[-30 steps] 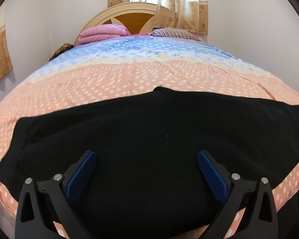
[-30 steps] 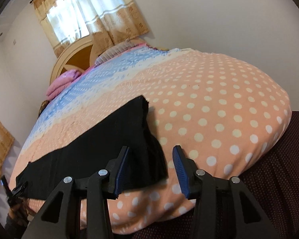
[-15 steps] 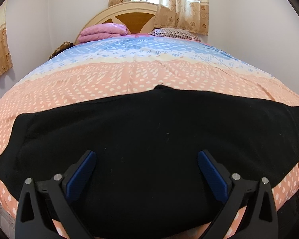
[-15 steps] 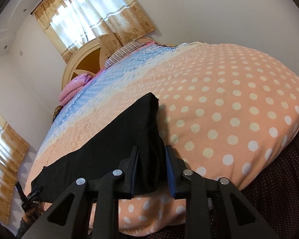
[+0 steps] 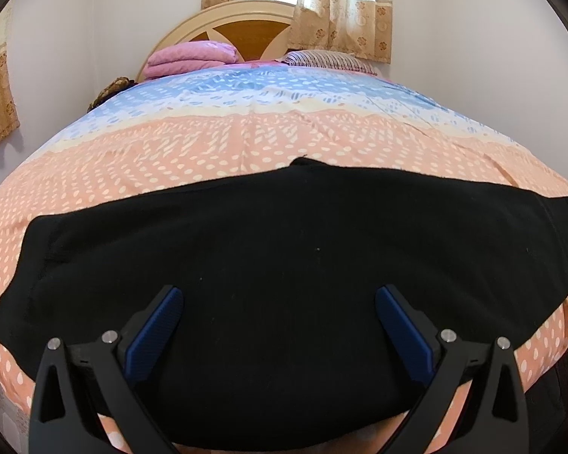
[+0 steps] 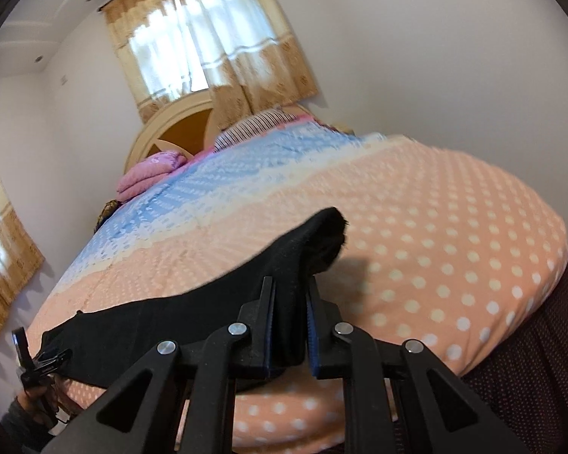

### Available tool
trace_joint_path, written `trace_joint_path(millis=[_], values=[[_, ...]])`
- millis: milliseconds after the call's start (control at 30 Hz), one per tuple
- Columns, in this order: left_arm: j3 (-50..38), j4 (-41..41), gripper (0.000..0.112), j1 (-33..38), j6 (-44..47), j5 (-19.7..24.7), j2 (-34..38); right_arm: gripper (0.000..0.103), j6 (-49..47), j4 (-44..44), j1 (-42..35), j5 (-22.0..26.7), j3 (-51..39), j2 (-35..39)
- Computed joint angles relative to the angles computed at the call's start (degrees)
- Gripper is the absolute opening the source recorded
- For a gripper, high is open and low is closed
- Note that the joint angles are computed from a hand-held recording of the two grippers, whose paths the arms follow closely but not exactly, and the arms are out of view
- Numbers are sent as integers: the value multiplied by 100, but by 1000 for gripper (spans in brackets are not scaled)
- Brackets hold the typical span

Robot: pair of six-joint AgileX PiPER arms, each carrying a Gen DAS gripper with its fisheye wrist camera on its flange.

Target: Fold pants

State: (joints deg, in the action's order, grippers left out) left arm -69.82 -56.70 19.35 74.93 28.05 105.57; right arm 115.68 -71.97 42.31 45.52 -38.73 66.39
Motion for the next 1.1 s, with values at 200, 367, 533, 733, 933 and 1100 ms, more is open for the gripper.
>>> trace_joint_path(millis=[200,367,533,733,933,1100], values=[[-30,190,103,20,-42,101,-32,14,-216,-128,583,448,-707,522],[7,167,103,96,71,243,-109,14,-589,-111,720,211,-1525,1168],[88,-160,103,240,426,505,-261,14,-1249,150,729,-124,-2441,1943],[58,-382,103,326,677,926,-405,14,-2356,827,717,-509,-3777,3152],[102,-441,103,229,884,1354,-526,14,-3537,1848,706,-744,-4884,4394],[-104,-250,103,-56,561,1612,-489,19,-4909,3251,477,-857,-5488,5187]])
